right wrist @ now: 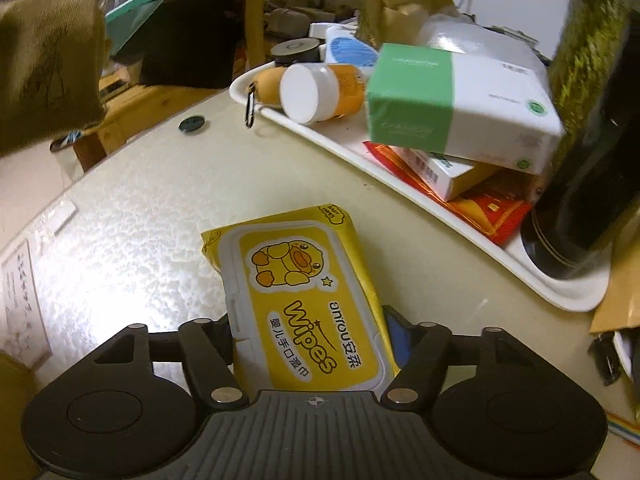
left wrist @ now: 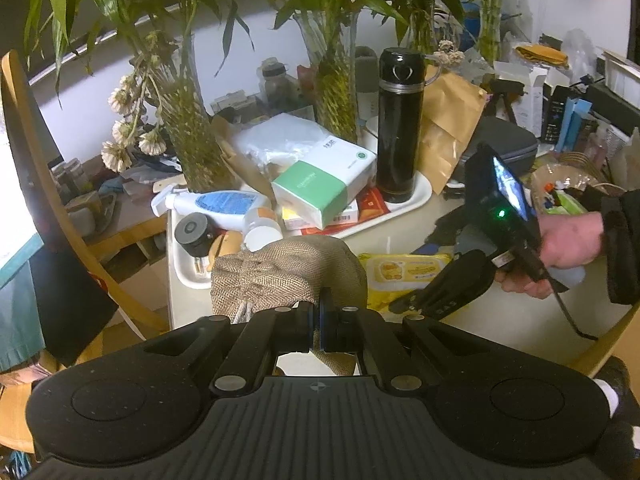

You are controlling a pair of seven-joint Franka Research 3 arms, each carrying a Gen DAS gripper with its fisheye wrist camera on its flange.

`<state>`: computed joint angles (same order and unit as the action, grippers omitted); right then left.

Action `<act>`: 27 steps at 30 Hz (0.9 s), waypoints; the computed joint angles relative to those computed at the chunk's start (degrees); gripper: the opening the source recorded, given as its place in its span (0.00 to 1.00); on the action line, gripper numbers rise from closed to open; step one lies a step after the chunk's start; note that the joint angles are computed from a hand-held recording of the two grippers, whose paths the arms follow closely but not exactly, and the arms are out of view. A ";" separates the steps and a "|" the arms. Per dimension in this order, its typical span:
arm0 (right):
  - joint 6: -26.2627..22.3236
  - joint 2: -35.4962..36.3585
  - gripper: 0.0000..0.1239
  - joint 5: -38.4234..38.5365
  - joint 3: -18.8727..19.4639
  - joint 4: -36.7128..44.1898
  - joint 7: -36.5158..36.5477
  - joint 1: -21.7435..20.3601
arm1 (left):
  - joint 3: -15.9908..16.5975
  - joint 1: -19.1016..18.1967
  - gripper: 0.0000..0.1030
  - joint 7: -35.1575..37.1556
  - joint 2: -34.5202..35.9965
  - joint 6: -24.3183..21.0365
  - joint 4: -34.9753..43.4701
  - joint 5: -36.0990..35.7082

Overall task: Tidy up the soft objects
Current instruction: 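Carry the burlap pouch and yellow wipes pack with both tools over the box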

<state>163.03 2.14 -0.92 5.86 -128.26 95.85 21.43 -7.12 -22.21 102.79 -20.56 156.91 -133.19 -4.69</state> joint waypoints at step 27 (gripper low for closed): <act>-15.28 -29.97 0.55 -11.76 10.32 -9.11 23.26 -9.72 | 2.79 -5.37 0.03 4.90 -5.85 1.17 -2.47 -7.13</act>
